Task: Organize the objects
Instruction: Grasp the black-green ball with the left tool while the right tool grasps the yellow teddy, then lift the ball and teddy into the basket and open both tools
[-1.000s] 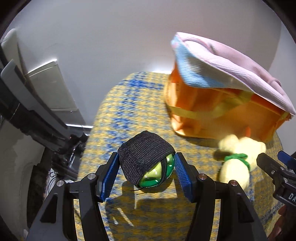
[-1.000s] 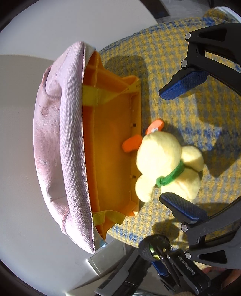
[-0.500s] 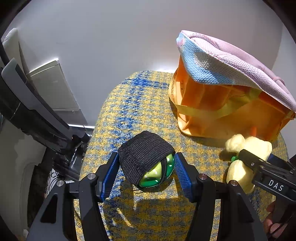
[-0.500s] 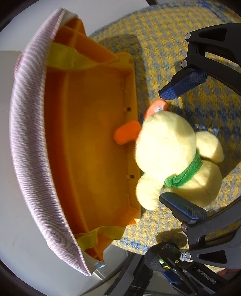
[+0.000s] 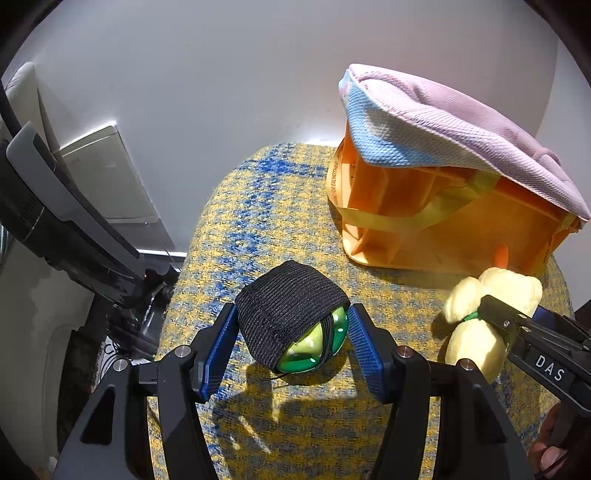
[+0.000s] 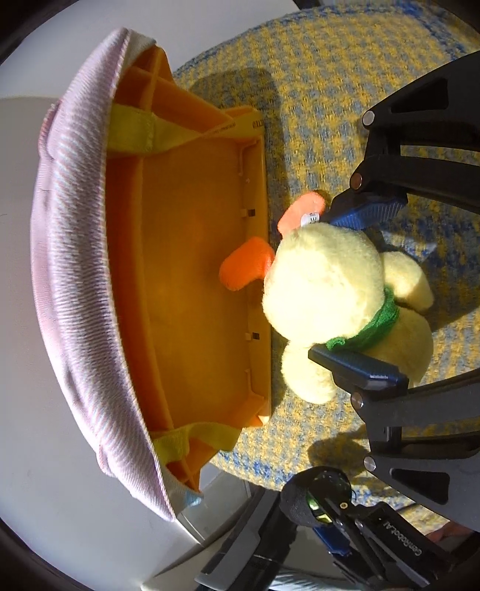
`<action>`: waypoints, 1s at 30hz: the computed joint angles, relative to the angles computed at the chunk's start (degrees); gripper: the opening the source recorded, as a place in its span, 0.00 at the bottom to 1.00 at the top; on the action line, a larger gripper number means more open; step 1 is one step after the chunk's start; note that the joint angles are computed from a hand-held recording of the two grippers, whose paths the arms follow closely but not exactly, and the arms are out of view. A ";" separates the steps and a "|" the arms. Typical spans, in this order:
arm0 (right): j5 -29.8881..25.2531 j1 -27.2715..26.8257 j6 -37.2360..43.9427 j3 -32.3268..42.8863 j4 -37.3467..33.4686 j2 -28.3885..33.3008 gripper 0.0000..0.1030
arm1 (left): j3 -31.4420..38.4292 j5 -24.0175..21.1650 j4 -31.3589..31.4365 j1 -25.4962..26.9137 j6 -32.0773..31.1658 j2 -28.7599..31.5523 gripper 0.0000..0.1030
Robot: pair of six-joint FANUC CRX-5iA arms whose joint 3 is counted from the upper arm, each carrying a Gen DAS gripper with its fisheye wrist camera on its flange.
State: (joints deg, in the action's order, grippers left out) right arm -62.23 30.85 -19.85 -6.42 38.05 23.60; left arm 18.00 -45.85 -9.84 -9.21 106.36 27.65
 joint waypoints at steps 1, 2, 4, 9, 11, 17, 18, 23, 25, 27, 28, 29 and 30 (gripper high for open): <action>-0.47 0.26 -0.13 -0.12 0.30 -0.22 0.56 | -0.13 0.07 -0.02 -0.14 0.07 -0.18 0.58; -0.99 0.55 -0.26 -0.27 0.61 -0.48 0.56 | -0.27 0.13 -0.02 -0.33 0.12 -0.40 0.58; -2.24 1.25 -0.45 -0.62 1.38 -1.13 0.54 | -0.42 0.24 -0.17 -0.73 0.27 -0.76 0.58; -5.31 2.93 -1.17 -2.64 3.31 -3.69 0.54 | -0.55 0.45 -0.53 -1.83 0.28 -1.83 0.58; -6.25 3.57 -1.13 -3.21 4.07 -4.47 0.53 | -0.59 0.58 -0.58 -2.26 0.22 -2.33 0.58; -9.80 4.78 -0.83 -4.09 5.83 -7.25 0.53 | -0.58 0.88 -0.95 -3.34 0.26 -3.77 0.58; -10.35 4.94 -0.81 -3.21 6.22 -6.56 0.53 | -0.54 0.92 -1.03 -3.50 0.28 -3.95 0.58; -13.86 7.27 -0.87 -2.35 7.07 -7.84 0.53 | -0.26 1.05 -1.05 -4.10 0.03 -5.12 0.58; -14.56 7.06 -0.26 -1.99 7.95 -7.98 0.53 | 0.09 1.13 -1.16 -4.35 0.03 -5.47 0.58; -15.88 7.43 0.02 -1.74 8.85 -8.43 0.53 | 0.35 1.31 -1.12 -4.59 -0.17 -5.85 0.58; -16.33 7.54 0.09 -1.58 9.21 -8.50 0.53 | 0.62 1.36 -1.10 -4.74 -0.30 -6.01 0.58; -16.86 7.70 0.19 -1.40 9.52 -8.62 0.53 | 0.79 1.38 -1.07 -4.84 -0.39 -6.11 0.58; -17.41 7.84 0.32 -1.23 10.00 -8.80 0.53 | 1.17 1.30 -1.08 -4.98 -0.48 -6.18 0.58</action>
State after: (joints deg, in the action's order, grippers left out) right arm -79.64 38.69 -19.53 -7.65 48.05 14.80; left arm 19.16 -44.55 -10.92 -14.19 105.88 21.48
